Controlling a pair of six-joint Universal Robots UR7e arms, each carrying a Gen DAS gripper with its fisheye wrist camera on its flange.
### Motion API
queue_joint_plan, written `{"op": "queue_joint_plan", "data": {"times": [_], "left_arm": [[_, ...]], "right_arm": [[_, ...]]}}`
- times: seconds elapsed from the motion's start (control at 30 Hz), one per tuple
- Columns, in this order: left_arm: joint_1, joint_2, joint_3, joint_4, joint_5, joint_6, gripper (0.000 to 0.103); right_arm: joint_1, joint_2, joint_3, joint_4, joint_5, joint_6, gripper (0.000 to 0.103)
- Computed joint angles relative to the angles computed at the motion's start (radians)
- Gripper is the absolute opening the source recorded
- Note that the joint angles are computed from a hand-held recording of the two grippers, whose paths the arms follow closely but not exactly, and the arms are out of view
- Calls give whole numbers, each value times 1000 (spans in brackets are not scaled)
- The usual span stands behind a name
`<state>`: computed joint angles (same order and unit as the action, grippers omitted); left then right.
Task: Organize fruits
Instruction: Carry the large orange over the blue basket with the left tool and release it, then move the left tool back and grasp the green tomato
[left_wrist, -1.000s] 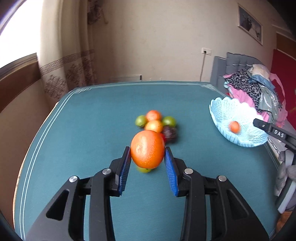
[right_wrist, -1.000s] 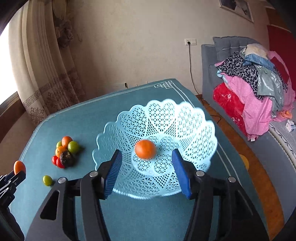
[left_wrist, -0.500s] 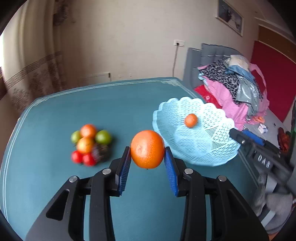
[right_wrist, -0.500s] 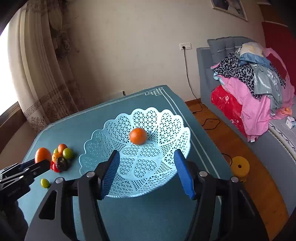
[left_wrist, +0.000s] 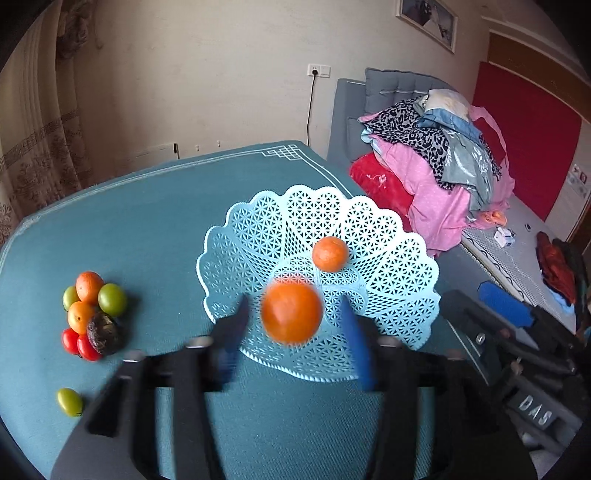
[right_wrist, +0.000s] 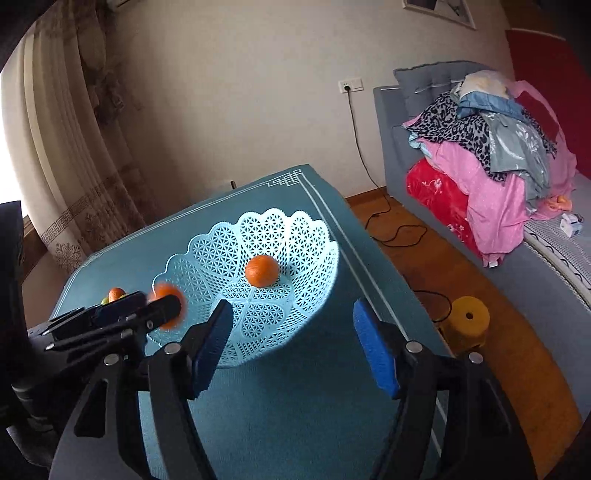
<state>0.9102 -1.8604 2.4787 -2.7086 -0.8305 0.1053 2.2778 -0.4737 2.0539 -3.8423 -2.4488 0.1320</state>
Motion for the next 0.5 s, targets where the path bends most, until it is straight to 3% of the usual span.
{"op": "queue_joint_plan", "data": {"times": [0.07, 0.2, 0.5], "left_arm": [[-29, -33, 30, -35, 31, 18, 82], [-65, -128, 65, -18, 80, 39, 94], [-49, -368, 72, 105, 184, 79, 98]], "right_arm": [[9, 4, 0, -5, -16, 18, 68], [27, 18, -14, 3, -28, 41, 69], [103, 84, -106, 55, -46, 57, 72]]}}
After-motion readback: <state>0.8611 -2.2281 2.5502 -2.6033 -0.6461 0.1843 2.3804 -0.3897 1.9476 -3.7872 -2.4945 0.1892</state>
